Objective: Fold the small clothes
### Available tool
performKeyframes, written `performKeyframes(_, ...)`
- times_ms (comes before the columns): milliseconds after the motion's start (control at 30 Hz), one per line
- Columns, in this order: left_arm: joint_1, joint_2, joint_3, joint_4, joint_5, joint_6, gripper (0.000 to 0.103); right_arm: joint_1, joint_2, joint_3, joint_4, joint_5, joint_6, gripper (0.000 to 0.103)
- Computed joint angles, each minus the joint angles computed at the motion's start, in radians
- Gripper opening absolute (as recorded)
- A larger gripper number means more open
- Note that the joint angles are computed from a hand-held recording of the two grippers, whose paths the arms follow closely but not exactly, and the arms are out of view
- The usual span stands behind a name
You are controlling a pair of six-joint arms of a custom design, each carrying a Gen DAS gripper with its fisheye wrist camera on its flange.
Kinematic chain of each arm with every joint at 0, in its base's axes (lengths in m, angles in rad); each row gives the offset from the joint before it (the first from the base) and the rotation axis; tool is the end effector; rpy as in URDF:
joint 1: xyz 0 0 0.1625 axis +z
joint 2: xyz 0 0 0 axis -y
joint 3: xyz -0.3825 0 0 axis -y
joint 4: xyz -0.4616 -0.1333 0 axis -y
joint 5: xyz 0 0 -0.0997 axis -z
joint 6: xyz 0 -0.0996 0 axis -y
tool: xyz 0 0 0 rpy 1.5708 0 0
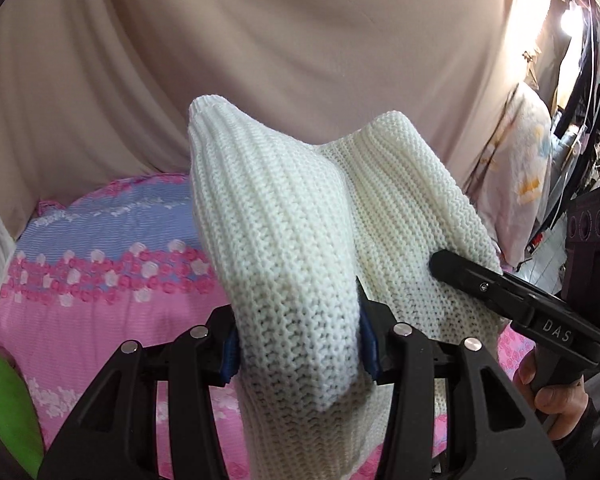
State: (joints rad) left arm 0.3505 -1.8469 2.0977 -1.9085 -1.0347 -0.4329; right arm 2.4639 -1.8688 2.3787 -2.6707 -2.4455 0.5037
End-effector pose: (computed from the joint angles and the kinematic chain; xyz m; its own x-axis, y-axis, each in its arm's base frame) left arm -0.3591 -0.3274 0.3393 -0.6983 0.5756 -0.4255 0.7080 0.6429 -0.2923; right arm 0.3542 -0.2121 0.3052 -0.9558 0.0484 0.2899 -0.2123 0.5682 -0.7950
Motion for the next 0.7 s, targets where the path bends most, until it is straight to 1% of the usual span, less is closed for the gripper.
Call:
performKeyframes(100, 0.049, -0.018, 0.012, -0.014, -0.009, 0.042, 0.048, -0.029, 0.073, -0.023, -0.055, 0.039, -0.043, 0.042)
performKeyframes(133, 0.07, -0.021, 0.024, -0.017, -0.005, 0.045, 0.049, -0.04, 0.085, -0.025, -0.06, 0.049, -0.045, 0.044)
performKeyframes(167, 0.091, -0.026, 0.041, -0.023, -0.001, 0.045, 0.053, -0.061, 0.098, -0.021, -0.058, 0.062, -0.047, 0.046)
performKeyframes(200, 0.116, -0.034, 0.061, -0.036, -0.008, 0.062, 0.059, -0.081, 0.112, -0.014, -0.061, 0.061, -0.05, 0.05)
performKeyframes(233, 0.148, -0.043, 0.091, -0.058, -0.017, 0.081, 0.064, -0.095, 0.13, -0.005, -0.064, 0.04, -0.046, 0.056)
performKeyframes(267, 0.183, -0.05, 0.128, -0.064, -0.003, 0.076, 0.07, -0.115, 0.151, 0.013, -0.062, 0.006, -0.043, 0.059)
performKeyframes(300, 0.21, -0.058, 0.158, -0.059, 0.013, 0.069, 0.07, -0.15, 0.165, 0.042, -0.057, -0.009, -0.049, 0.064)
performKeyframes(333, 0.235, -0.069, 0.176, -0.049, 0.016, 0.063, 0.07, -0.174, 0.165, 0.06, -0.025, -0.015, -0.031, 0.064)
performKeyframes(400, 0.286, -0.097, 0.207, 0.024, 0.017, -0.009, 0.07, -0.231, 0.139, 0.104, 0.125, -0.022, 0.088, 0.064)
performKeyframes(433, 0.304, -0.128, 0.224, 0.03, -0.001, -0.037, 0.07, -0.246, 0.101, 0.136, 0.159, 0.007, 0.138, 0.063)
performKeyframes(467, 0.318, -0.163, 0.242, 0.021, -0.026, -0.057, 0.071, -0.247, 0.069, 0.161, 0.151, 0.035, 0.154, 0.063)
performKeyframes(500, 0.324, -0.186, 0.253, 0.016, -0.037, -0.073, 0.073, -0.24, 0.041, 0.186, 0.128, 0.054, 0.166, 0.063)
performKeyframes(567, 0.316, -0.212, 0.271, 0.014, -0.033, -0.109, 0.076, -0.238, 0.029, 0.199, 0.12, 0.084, 0.173, 0.063)
performKeyframes(633, 0.29, -0.206, 0.28, 0.025, -0.005, -0.131, 0.077, -0.267, 0.052, 0.198, 0.085, 0.145, 0.142, 0.063)
performKeyframes(700, 0.276, -0.168, 0.276, 0.036, 0.007, -0.125, 0.077, -0.297, 0.106, 0.183, 0.04, 0.199, 0.118, 0.063)
